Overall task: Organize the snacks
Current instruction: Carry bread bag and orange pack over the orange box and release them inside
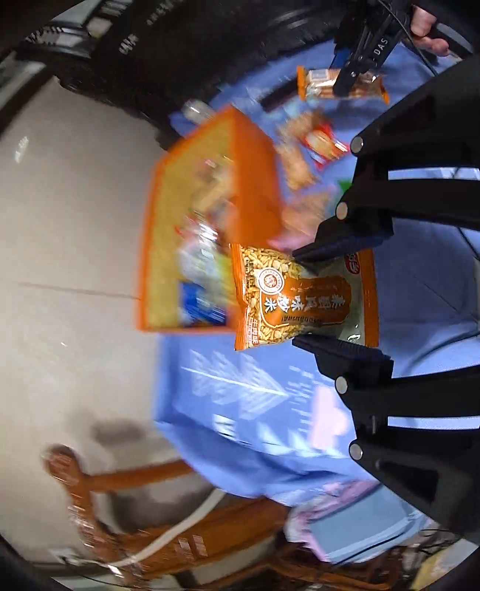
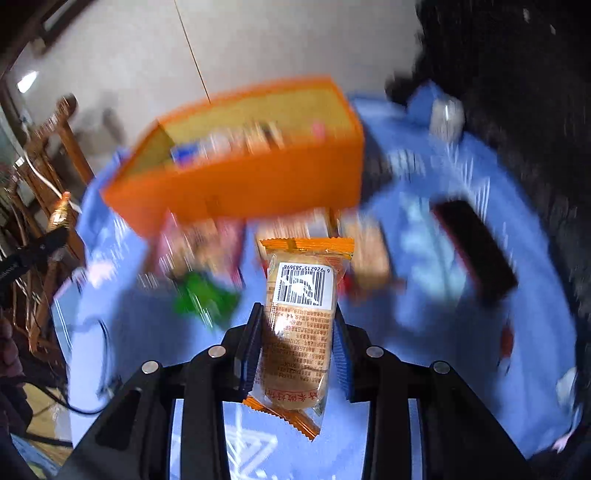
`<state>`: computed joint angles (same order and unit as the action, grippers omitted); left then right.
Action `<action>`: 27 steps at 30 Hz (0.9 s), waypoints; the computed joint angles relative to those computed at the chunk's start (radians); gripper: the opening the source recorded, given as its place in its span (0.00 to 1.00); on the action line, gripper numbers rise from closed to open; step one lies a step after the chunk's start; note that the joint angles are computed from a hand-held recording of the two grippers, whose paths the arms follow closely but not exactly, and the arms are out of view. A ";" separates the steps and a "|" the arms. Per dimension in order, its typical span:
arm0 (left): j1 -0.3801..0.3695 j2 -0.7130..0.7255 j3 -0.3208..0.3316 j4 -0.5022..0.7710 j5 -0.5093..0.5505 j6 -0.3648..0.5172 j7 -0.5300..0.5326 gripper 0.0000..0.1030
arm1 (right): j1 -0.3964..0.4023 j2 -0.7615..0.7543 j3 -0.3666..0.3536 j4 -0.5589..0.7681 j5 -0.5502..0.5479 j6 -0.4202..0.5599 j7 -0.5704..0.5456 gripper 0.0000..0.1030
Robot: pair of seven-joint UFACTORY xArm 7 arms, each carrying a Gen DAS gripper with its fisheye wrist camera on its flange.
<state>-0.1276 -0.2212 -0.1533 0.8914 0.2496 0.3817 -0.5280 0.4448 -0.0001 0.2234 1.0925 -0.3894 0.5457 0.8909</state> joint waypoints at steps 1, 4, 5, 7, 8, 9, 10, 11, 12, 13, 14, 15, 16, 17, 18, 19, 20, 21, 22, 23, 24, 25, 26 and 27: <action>-0.003 0.014 0.000 0.027 -0.002 -0.007 0.007 0.39 | -0.004 0.010 -0.004 0.029 -0.024 -0.012 0.005 0.34; -0.011 0.101 0.002 0.165 0.006 -0.018 0.030 0.39 | -0.021 0.078 -0.033 0.171 -0.069 -0.052 -0.030 0.34; -0.017 0.134 0.006 0.213 0.006 -0.016 0.038 0.39 | -0.020 0.105 -0.040 0.218 -0.071 -0.054 -0.042 0.34; -0.030 0.214 0.014 0.331 0.029 -0.010 0.042 0.39 | -0.019 0.168 -0.059 0.321 -0.052 -0.062 -0.081 0.34; -0.039 0.252 0.022 0.385 0.041 -0.002 0.046 0.39 | -0.014 0.220 -0.068 0.404 -0.045 -0.056 -0.111 0.34; -0.051 0.307 0.031 0.467 0.059 0.023 0.051 0.40 | -0.008 0.263 -0.074 0.471 -0.028 -0.051 -0.148 0.34; -0.064 0.348 0.045 0.527 0.073 0.047 0.047 0.56 | -0.009 0.324 -0.073 0.565 0.002 -0.045 -0.208 0.36; -0.069 0.385 0.049 0.588 0.090 0.085 0.032 0.86 | -0.005 0.364 -0.077 0.631 0.022 -0.029 -0.247 0.42; -0.109 0.417 0.093 0.654 0.140 0.152 -0.024 0.94 | 0.004 0.399 -0.084 0.697 0.034 0.005 -0.274 0.56; -0.142 0.423 0.131 0.679 0.183 0.178 -0.090 0.96 | 0.045 0.418 -0.133 0.746 0.044 0.034 -0.278 0.65; -0.134 0.410 0.128 0.668 0.206 0.161 -0.124 0.96 | 0.064 0.408 -0.162 0.752 0.015 0.022 -0.241 0.70; -0.125 0.376 0.128 0.618 0.199 0.103 -0.135 0.96 | 0.050 0.383 -0.150 0.717 -0.015 -0.013 -0.215 0.80; -0.119 0.350 0.128 0.576 0.192 0.069 -0.138 0.96 | 0.068 0.352 -0.180 0.671 -0.030 -0.057 -0.194 0.88; -0.114 0.324 0.124 0.534 0.188 0.057 -0.144 0.96 | 0.084 0.309 -0.203 0.602 -0.074 -0.096 -0.150 0.90; -0.110 0.294 0.118 0.486 0.180 0.065 -0.153 0.96 | 0.084 0.284 -0.206 0.558 -0.093 -0.107 -0.133 0.92; -0.102 0.272 0.110 0.448 0.164 0.070 -0.150 0.96 | 0.078 0.260 -0.197 0.514 -0.095 -0.109 -0.130 0.92; -0.095 0.250 0.103 0.405 0.147 0.071 -0.151 0.96 | 0.063 0.228 -0.176 0.445 -0.073 -0.106 -0.143 0.92; -0.090 0.227 0.093 0.356 0.126 0.077 -0.155 0.96 | 0.049 0.205 -0.156 0.398 -0.047 -0.097 -0.160 0.92; -0.085 0.210 0.084 0.320 0.101 0.085 -0.151 0.96 | 0.037 0.183 -0.140 0.345 -0.027 -0.090 -0.175 0.92; -0.083 0.187 0.074 0.269 0.070 0.094 -0.147 0.96 | 0.029 0.157 -0.125 0.288 -0.011 -0.073 -0.187 0.92; -0.079 0.166 0.068 0.228 0.047 0.093 -0.136 0.96 | 0.024 0.136 -0.114 0.236 -0.004 -0.061 -0.186 0.92; -0.079 0.145 0.060 0.186 0.022 0.097 -0.125 0.96 | 0.017 0.118 -0.102 0.193 0.005 -0.051 -0.189 0.92; -0.079 0.128 0.052 0.148 0.002 0.095 -0.114 0.96 | 0.012 0.096 -0.089 0.138 0.018 -0.050 -0.196 0.92; -0.082 0.104 0.041 0.098 -0.011 0.089 -0.107 0.96 | 0.005 0.080 -0.078 0.098 0.030 -0.055 -0.206 0.92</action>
